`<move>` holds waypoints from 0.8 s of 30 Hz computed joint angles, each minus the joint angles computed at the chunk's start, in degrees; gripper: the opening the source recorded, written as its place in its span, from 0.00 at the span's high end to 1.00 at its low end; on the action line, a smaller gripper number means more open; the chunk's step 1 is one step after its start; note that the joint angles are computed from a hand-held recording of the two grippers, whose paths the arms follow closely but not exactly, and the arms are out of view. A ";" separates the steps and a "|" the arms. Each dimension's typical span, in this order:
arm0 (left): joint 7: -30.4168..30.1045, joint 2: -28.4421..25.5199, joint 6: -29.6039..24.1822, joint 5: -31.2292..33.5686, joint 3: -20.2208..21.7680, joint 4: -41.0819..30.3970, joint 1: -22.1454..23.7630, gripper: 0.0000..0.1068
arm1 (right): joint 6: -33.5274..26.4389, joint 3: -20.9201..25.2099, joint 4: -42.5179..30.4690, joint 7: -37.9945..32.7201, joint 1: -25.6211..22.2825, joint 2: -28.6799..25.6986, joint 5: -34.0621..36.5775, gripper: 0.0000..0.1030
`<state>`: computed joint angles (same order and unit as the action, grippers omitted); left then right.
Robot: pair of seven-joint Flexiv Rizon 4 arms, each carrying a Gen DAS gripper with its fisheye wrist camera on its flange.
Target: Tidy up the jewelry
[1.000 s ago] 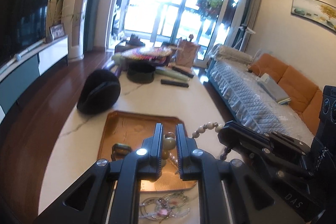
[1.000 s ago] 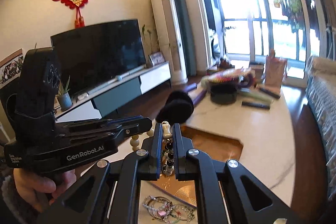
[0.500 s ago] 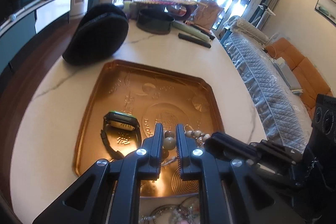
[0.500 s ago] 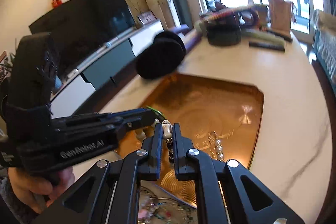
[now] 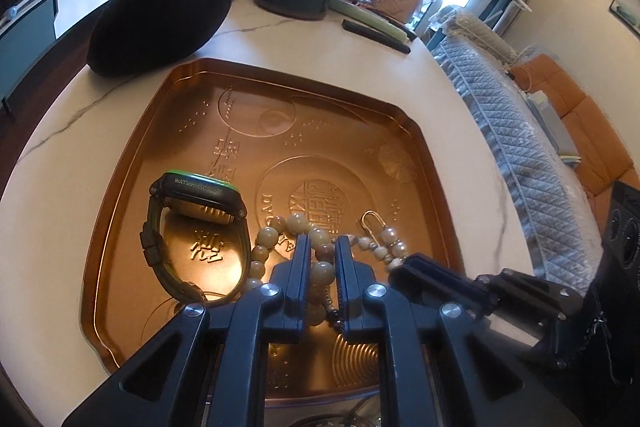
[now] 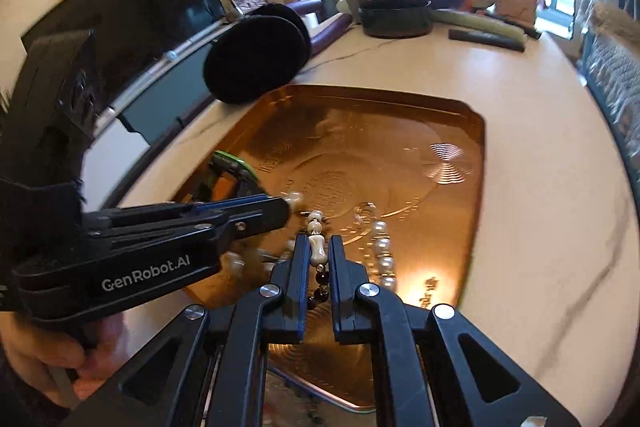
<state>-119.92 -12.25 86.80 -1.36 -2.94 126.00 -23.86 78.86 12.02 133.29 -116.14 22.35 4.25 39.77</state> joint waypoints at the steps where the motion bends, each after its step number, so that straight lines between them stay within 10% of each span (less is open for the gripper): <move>1: -1.22 -0.09 -1.17 1.54 1.46 -0.70 -1.15 0.89 | 2.02 0.73 0.95 2.38 -0.19 -0.58 -2.87 0.92; 6: -17.19 1.25 -16.72 21.00 10.28 -9.45 -9.40 0.80 | 6.00 2.19 4.72 13.76 -1.27 -0.98 -14.75 0.82; 10: -26.21 4.97 -23.23 31.50 9.99 -11.66 -10.70 0.14 | 4.63 1.42 5.80 14.83 -0.58 1.56 -15.47 0.40; 16: -29.80 13.23 -27.26 39.01 6.48 -9.96 -9.88 0.11 | 1.89 -1.62 7.47 16.34 2.02 8.72 -13.54 0.29; 24: -37.05 26.38 -33.23 47.23 -0.73 -6.05 -6.61 0.09 | 5.07 5.34 14.03 36.31 -7.21 18.94 -33.28 0.25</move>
<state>-156.97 14.13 53.57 45.86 -3.67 119.95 -30.47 83.93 17.36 147.32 -79.83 15.13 23.19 6.49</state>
